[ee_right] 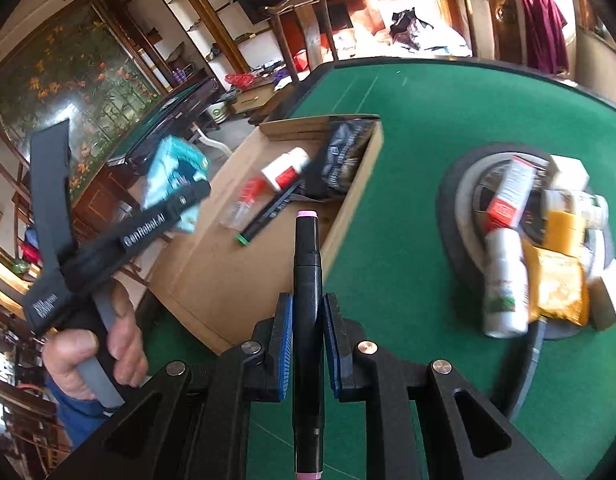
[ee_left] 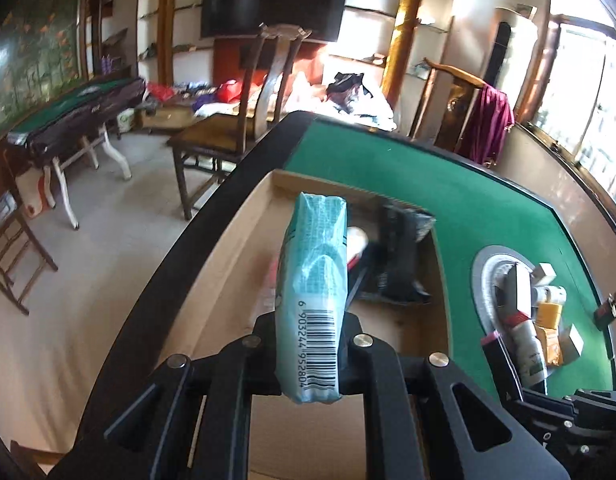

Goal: Organize objects
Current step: 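Lift the packet and marker and carry both over the cardboard tray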

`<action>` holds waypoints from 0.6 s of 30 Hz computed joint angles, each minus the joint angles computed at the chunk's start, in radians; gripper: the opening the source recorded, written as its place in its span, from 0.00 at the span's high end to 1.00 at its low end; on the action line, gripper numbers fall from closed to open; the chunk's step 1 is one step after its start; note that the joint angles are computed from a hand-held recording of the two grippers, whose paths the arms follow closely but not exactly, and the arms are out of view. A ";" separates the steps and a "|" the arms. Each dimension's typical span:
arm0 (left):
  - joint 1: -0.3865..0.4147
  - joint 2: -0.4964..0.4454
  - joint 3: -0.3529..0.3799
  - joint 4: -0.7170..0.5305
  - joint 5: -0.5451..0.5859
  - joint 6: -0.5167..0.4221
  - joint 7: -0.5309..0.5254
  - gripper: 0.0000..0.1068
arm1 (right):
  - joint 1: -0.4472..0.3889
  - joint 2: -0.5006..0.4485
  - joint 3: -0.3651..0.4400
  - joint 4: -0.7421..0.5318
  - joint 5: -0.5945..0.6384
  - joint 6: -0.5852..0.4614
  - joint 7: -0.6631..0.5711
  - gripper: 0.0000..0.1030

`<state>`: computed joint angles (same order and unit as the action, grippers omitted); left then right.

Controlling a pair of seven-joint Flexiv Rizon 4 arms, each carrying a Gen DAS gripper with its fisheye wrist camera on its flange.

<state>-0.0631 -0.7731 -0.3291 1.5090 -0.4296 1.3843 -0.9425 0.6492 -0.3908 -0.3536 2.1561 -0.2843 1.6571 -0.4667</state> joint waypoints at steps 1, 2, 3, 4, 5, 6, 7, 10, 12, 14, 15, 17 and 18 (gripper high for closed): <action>-0.007 -0.006 0.020 -0.015 0.000 -0.014 -0.016 0.88 | -0.037 -0.019 0.044 -0.032 0.008 -0.008 -0.003 0.84; -0.019 -0.013 0.047 -0.033 0.005 -0.033 -0.036 0.88 | -0.092 -0.048 0.108 -0.081 0.020 -0.027 -0.007 0.84; -0.026 -0.020 0.067 -0.049 0.011 -0.056 -0.049 0.88 | -0.125 -0.065 0.147 -0.106 0.028 -0.035 -0.007 0.84; -0.032 -0.027 0.083 -0.064 0.015 -0.073 -0.064 0.88 | -0.178 -0.089 0.209 -0.141 0.043 -0.040 -0.014 0.84; -0.038 -0.034 0.101 -0.082 0.020 -0.098 -0.081 0.88 | -0.225 -0.118 0.267 -0.180 0.056 -0.048 -0.022 0.84; -0.043 -0.042 0.115 -0.099 0.027 -0.125 -0.093 0.88 | -0.246 -0.140 0.294 -0.209 0.061 -0.061 -0.026 0.84; -0.050 -0.049 0.129 -0.112 0.036 -0.138 -0.105 0.88 | -0.251 -0.155 0.301 -0.230 0.063 -0.073 -0.024 0.84; -0.062 -0.065 0.150 -0.142 0.060 -0.175 -0.128 0.88 | -0.246 -0.194 0.297 -0.272 0.067 -0.094 -0.008 0.84; -0.071 -0.078 0.164 -0.163 0.079 -0.190 -0.138 0.88 | -0.256 -0.216 0.309 -0.297 0.072 -0.107 -0.003 0.84; -0.075 -0.082 0.170 -0.169 0.090 -0.197 -0.147 0.88 | -0.261 -0.232 0.313 -0.313 0.077 -0.116 0.005 0.84; -0.078 -0.085 0.175 -0.176 0.095 -0.203 -0.155 0.88 | -0.266 -0.238 0.318 -0.319 0.079 -0.117 0.006 0.84; -0.079 -0.091 0.178 -0.186 0.103 -0.214 -0.163 0.88 | -0.263 -0.251 0.312 -0.332 0.082 -0.120 0.016 0.84; -0.082 -0.095 0.183 -0.195 0.108 -0.218 -0.170 0.88 | -0.260 -0.254 0.306 -0.334 0.081 -0.121 0.021 0.84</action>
